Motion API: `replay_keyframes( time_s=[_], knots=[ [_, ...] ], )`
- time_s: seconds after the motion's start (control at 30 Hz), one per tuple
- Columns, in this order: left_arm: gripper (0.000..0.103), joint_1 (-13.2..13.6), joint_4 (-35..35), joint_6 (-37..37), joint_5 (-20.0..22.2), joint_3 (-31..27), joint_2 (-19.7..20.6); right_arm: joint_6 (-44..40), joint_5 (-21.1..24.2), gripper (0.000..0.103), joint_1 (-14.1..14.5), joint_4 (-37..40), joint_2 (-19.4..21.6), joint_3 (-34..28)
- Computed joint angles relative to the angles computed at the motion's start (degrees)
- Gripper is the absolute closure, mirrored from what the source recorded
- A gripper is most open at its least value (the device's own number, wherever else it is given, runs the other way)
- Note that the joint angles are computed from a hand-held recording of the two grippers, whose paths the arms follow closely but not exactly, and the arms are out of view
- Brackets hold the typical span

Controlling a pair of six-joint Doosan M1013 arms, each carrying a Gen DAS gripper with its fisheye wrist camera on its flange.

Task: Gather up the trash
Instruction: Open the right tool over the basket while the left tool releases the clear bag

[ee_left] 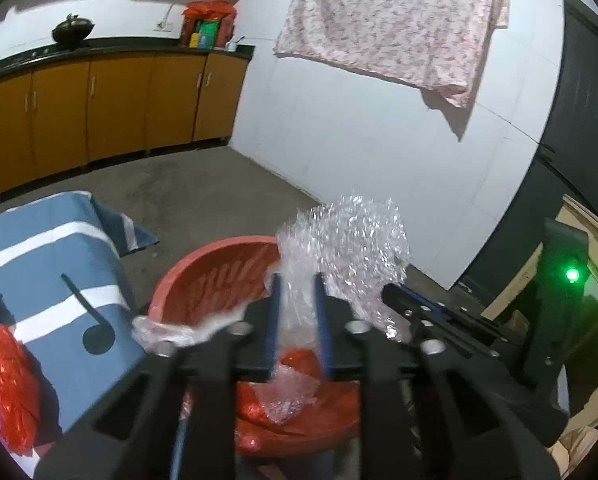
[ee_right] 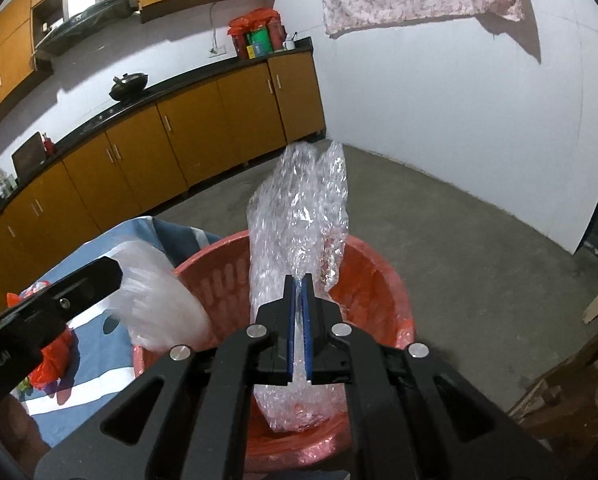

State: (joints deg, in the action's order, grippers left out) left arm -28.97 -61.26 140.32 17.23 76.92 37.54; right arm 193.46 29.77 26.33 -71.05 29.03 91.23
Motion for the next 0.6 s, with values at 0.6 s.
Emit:
replay_keyframes(
  time_s=[0.6],
  knots=[
    [0.049,1.21,19.33,-19.96,-9.47,6.20,-4.67,0.22,2.63,0.071,1.65,-2.20,-1.55,1.09]
  ],
)
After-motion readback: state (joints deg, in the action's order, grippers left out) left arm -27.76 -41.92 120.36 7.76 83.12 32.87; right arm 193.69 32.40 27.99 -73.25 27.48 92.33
